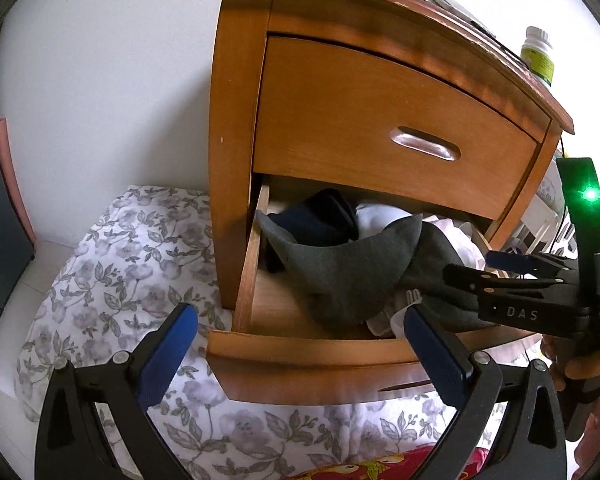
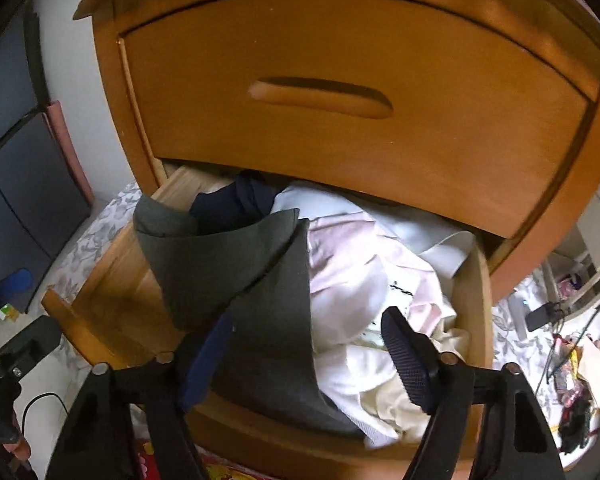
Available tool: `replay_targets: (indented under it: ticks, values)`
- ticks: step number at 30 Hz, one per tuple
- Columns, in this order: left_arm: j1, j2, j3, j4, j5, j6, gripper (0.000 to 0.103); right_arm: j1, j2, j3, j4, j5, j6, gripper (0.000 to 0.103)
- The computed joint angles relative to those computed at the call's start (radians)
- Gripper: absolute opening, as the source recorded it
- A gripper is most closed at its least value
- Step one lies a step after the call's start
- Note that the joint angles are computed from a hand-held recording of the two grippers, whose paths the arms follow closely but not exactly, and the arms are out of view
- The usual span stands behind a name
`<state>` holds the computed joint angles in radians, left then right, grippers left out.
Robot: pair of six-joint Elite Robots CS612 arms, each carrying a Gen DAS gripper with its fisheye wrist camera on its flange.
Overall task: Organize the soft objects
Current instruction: 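Reach the right tool into the drawer and grasp the dark grey sock, then lift the dark grey sock out of the drawer with the right tool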
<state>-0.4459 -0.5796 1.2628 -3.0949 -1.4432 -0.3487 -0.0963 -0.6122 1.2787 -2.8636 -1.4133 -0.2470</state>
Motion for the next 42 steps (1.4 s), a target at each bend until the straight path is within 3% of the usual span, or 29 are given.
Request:
replay_targets:
  ticks: [6, 9, 21, 32, 37, 42]
  values:
    - [0.003, 0.007, -0.012, 0.013, -0.013, -0.002, 0.103, -0.002, 0.007, -0.018, 0.059, 0.031, -0.018, 0.045]
    - [0.004, 0.008, -0.014, 0.012, -0.013, -0.001, 0.103, -0.006, 0.006, -0.017, 0.058, 0.073, -0.023, 0.039]
    - [0.007, 0.015, -0.024, 0.021, -0.028, -0.002, 0.103, -0.008, 0.012, -0.04, 0.095, 0.15, -0.048, 0.034]
    - [0.011, 0.023, -0.037, 0.038, -0.035, -0.008, 0.103, 0.006, 0.063, -0.134, 0.171, 0.098, -0.047, 0.03]
    - [0.011, 0.024, -0.038, 0.045, -0.037, -0.013, 0.103, 0.012, 0.077, -0.157, 0.174, 0.071, -0.033, 0.007]
    - [0.012, 0.023, -0.036, 0.048, -0.038, -0.015, 0.103, 0.012, 0.077, -0.15, 0.143, 0.053, -0.016, 0.005]
